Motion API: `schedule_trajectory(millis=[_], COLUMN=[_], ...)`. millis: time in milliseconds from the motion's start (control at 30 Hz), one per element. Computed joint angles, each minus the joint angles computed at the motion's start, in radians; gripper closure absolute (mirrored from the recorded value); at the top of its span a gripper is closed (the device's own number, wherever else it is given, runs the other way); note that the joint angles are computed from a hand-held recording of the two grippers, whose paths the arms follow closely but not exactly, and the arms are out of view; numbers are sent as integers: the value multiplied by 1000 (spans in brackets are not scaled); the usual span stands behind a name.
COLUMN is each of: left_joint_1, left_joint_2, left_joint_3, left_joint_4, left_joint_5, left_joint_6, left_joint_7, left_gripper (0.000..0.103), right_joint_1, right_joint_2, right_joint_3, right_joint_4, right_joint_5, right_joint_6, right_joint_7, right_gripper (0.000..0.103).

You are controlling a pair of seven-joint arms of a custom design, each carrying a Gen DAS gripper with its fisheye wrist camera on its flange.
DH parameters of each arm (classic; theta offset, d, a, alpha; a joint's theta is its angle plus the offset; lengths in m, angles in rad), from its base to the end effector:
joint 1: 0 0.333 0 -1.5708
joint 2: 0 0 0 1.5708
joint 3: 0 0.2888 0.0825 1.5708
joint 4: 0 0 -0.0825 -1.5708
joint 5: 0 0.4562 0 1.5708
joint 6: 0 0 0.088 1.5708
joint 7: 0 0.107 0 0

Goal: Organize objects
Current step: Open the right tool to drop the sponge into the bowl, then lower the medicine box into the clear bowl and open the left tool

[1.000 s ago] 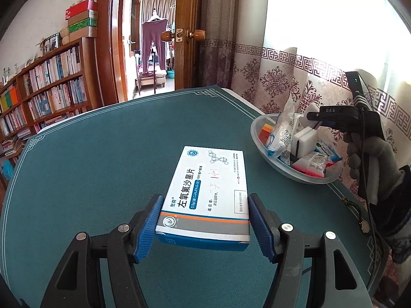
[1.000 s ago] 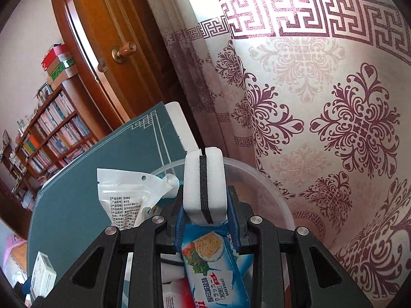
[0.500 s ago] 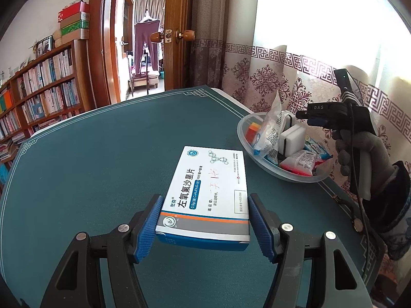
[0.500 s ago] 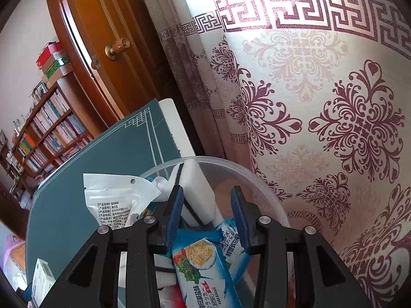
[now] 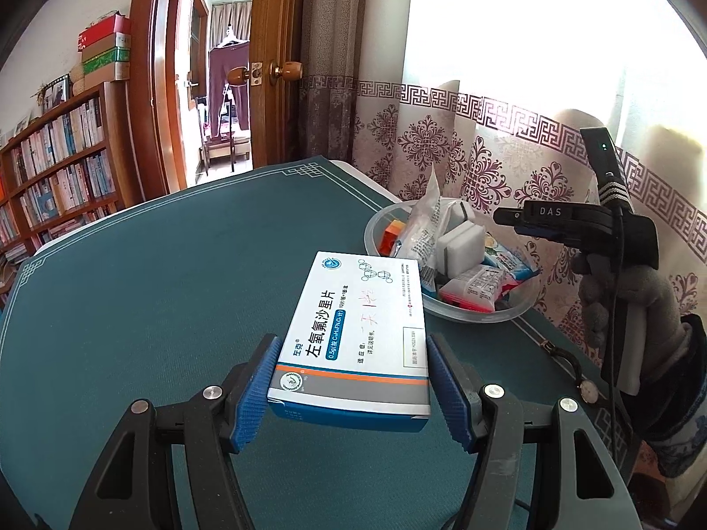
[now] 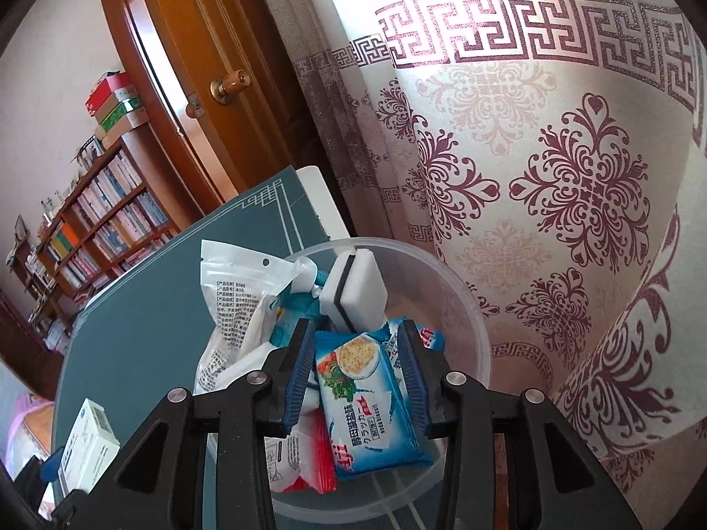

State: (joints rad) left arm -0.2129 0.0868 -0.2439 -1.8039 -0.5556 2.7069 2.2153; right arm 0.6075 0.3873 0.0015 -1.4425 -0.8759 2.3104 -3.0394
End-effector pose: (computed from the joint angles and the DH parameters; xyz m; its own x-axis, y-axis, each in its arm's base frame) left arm 0.6405 -0.2889 0.5356 -0.6525 -0.7554 0.0599 -0.4994 0.3692 -0.7838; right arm 0.6460 0.4318 0.4848 -0.4323 -0.8494 -0.3028 -0.4863 0.5023 -0.7150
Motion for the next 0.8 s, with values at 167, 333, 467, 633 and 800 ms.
schedule_trajectory(millis=[167, 333, 467, 633, 800], left_joint_1=[-10, -21, -31, -51, -75], left_joint_2=[6, 22, 50, 101, 161], left_joint_3=[-9, -18, -27, -43, -59], left_joint_4=[17, 50, 97, 169, 242], left_joint_5=[-5, -2, 5, 41, 83], left_joint_6=[-6, -17, -25, -42, -52], left_joint_7=[16, 31, 40, 34, 29], left_gripper=[34, 34, 34, 34, 34], right_joint_1=[15, 21, 29, 26, 24], right_joint_2=[-23, -51, -78, -113, -135], right_joint_3=[8, 24, 39, 59, 76], right_joint_4=[-32, -76, -116, -170, -207], right_joint_5=[-21, -37, -58, -76, -90], right_joint_6=[0, 4, -7, 4, 2], right_joint_7=[-3, -6, -8, -1, -2], right_gripper=[62, 62, 62, 61, 61])
